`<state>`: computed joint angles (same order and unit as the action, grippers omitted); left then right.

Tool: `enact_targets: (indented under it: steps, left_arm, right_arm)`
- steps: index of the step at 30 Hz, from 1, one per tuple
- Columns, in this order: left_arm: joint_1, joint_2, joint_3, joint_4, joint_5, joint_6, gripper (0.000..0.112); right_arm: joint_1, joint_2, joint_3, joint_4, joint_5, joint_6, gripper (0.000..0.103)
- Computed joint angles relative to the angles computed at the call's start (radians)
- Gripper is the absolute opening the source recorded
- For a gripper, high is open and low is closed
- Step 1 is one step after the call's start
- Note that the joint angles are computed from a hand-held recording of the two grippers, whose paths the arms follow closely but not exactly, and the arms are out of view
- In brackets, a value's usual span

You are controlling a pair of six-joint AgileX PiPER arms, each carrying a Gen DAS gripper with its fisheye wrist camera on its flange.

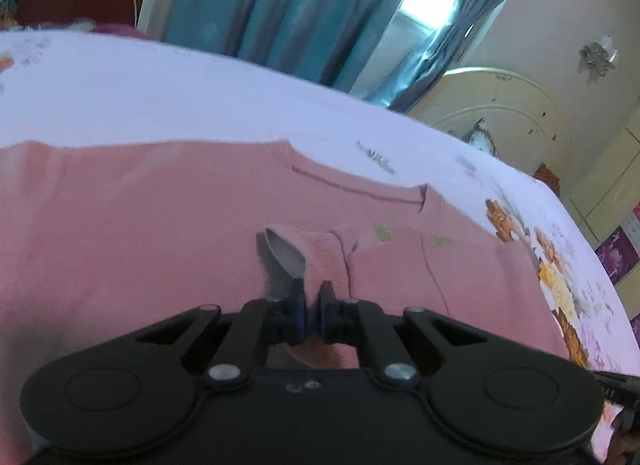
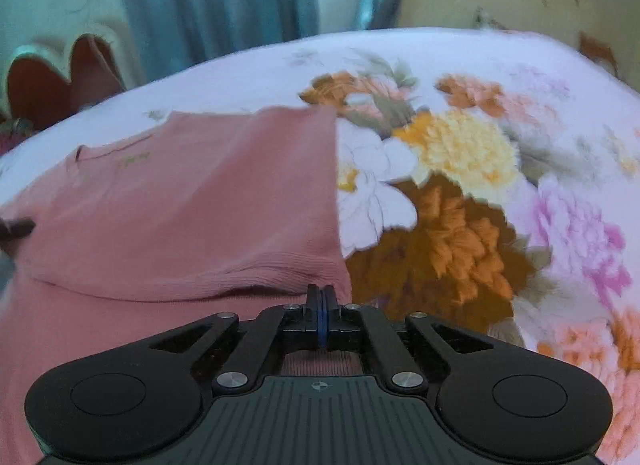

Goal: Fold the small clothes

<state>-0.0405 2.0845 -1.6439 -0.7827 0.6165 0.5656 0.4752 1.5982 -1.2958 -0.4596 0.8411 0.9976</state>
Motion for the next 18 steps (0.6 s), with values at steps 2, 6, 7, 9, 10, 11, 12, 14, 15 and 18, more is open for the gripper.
enact_targets:
  steps: [2, 6, 7, 9, 10, 11, 12, 14, 15, 18]
  left_arm:
    - [-0.005, -0.010, 0.005, 0.040, -0.015, -0.016, 0.038]
    - [-0.004, 0.029, -0.067, 0.054, -0.015, -0.034, 0.060]
    - [-0.002, 0.069, -0.135, 0.084, 0.036, -0.079, 0.057]
    - [-0.011, 0.123, -0.218, 0.145, 0.068, -0.154, 0.055]
    - [-0.012, 0.145, -0.249, 0.145, 0.080, -0.163, 0.054]
    - [-0.013, 0.161, -0.271, 0.140, 0.089, -0.166, 0.053]
    - [-0.012, 0.175, -0.292, 0.133, 0.100, -0.166, 0.045]
    - [-0.010, 0.206, -0.343, 0.128, 0.138, -0.173, 0.021]
    - [-0.008, 0.206, -0.330, 0.100, 0.129, -0.149, 0.007]
    - [-0.002, 0.093, -0.110, -0.083, -0.063, 0.058, 0.007]
  right_arm:
    - [-0.012, -0.035, 0.032, -0.041, -0.041, 0.077, 0.000]
    - [-0.084, -0.014, 0.002, -0.122, -0.082, 0.180, 0.013]
    - [-0.125, 0.004, -0.017, -0.086, -0.115, 0.151, 0.044]
    - [-0.174, 0.060, -0.061, -0.071, -0.184, 0.115, 0.069]
    - [-0.199, 0.098, -0.100, -0.022, -0.202, 0.059, 0.069]
    - [-0.234, 0.132, -0.133, 0.067, -0.229, -0.030, 0.064]
    - [-0.264, 0.174, -0.176, 0.167, -0.239, -0.122, 0.056]
    - [-0.298, 0.261, -0.272, 0.282, -0.195, -0.220, 0.036]
    - [-0.310, 0.288, -0.294, 0.321, -0.186, -0.250, 0.035]
    - [-0.296, 0.309, -0.300, 0.265, -0.175, -0.251, 0.007]
